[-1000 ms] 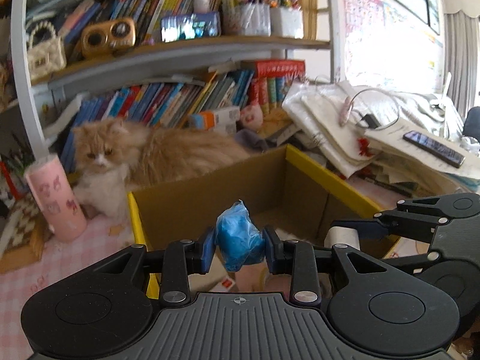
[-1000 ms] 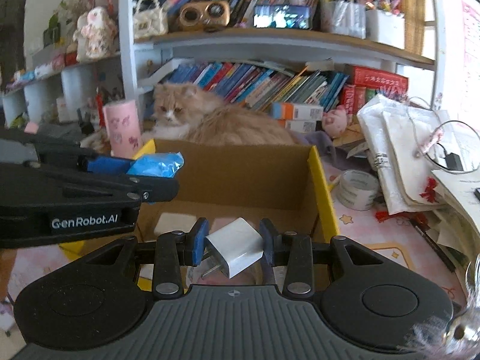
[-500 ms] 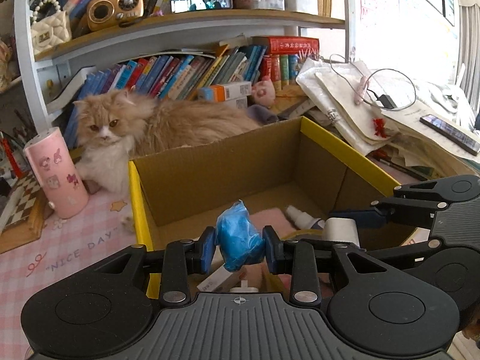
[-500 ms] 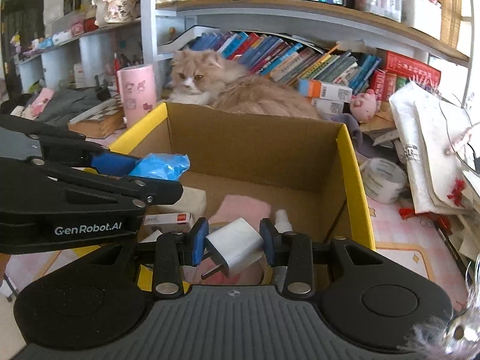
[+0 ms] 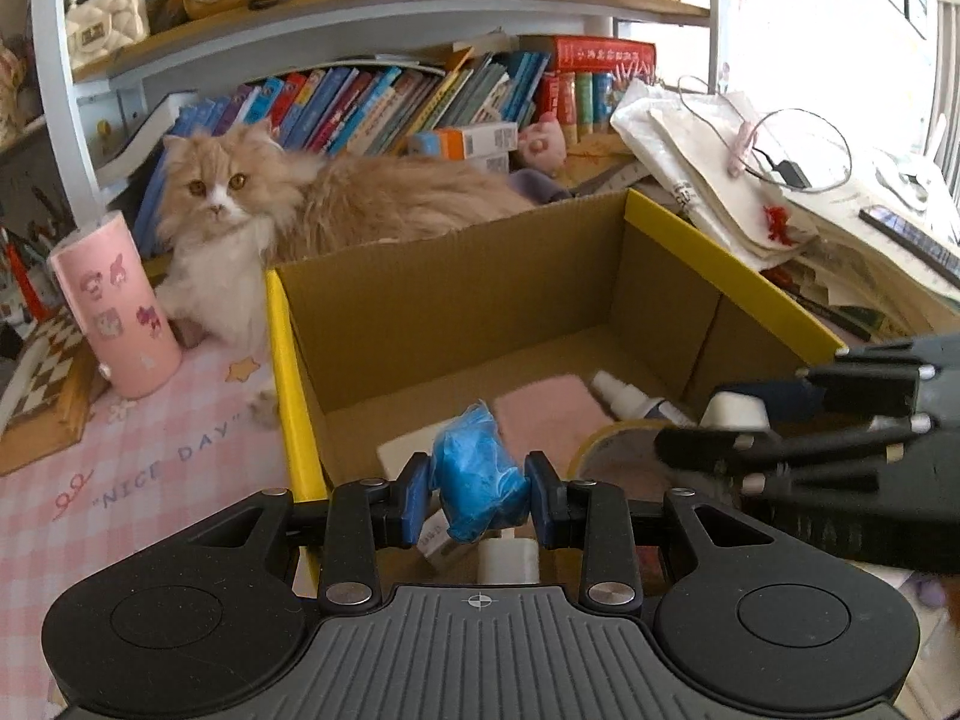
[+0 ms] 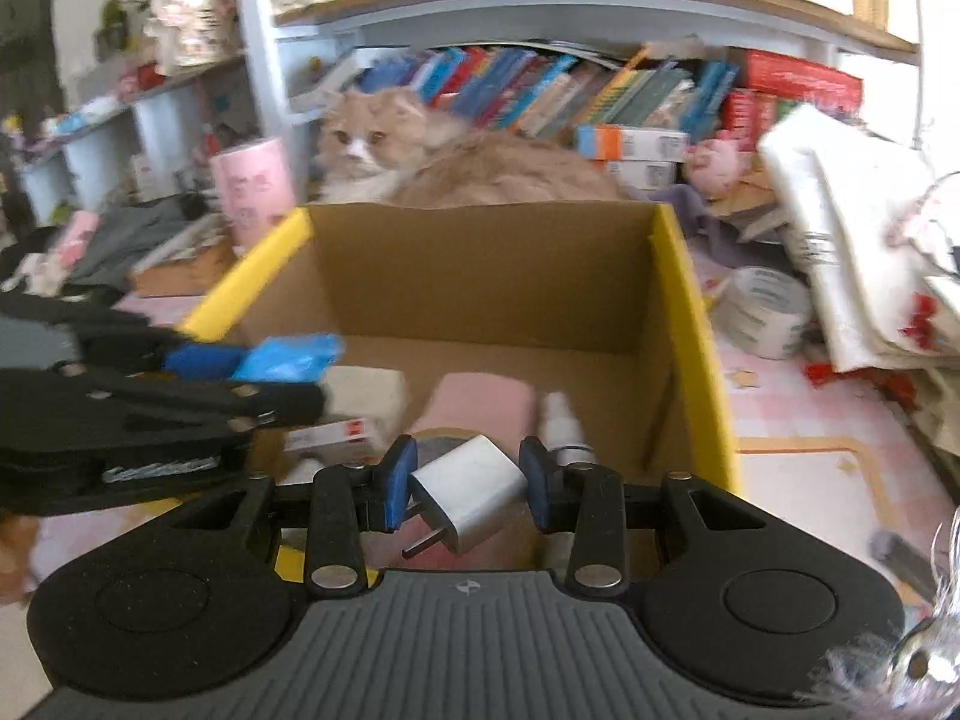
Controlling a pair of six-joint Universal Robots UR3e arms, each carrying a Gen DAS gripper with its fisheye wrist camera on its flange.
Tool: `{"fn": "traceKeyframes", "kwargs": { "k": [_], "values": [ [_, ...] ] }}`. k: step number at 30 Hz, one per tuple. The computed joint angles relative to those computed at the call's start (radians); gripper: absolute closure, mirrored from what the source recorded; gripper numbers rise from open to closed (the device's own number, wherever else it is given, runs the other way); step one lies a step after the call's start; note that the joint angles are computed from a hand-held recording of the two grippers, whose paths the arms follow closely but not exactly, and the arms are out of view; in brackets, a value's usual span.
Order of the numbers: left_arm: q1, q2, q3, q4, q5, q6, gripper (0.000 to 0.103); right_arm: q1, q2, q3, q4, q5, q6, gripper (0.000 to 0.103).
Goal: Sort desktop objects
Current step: 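Carry the blue item and white charger with both grippers down into the yellow box, then open the left gripper while the right gripper opens, releasing both items into the box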
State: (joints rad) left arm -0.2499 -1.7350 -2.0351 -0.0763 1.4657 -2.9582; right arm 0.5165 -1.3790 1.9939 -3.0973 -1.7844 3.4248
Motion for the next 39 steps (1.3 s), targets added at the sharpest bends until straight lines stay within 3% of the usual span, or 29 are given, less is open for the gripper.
{"fn": "traceKeyframes", "kwargs": {
  "k": [14,18,22,27,31,39],
  "values": [
    [0.001,0.006,-0.015,0.016,-0.008,-0.005,0.069,-0.024,0.024,-0.072,0.123,0.019,-0.011,0.068],
    [0.003,0.030,-0.056,0.089,-0.010,-0.027,0.066,0.007,0.030,-0.070,0.102,-0.033,0.009,0.067],
    [-0.005,0.046,-0.095,0.197,0.012,-0.051,0.057,0.035,0.022,-0.058,0.058,-0.073,0.013,0.062],
    [-0.025,0.085,-0.124,0.245,0.053,-0.091,0.049,0.054,-0.008,-0.042,0.038,-0.106,0.031,0.057],
    [-0.055,0.121,-0.177,0.304,0.123,-0.128,0.031,0.078,-0.027,-0.018,0.015,-0.145,0.045,0.048],
    [-0.045,0.240,-0.291,0.320,0.167,-0.159,0.023,0.159,-0.052,0.016,0.003,-0.245,0.103,0.044]
  ]
}}
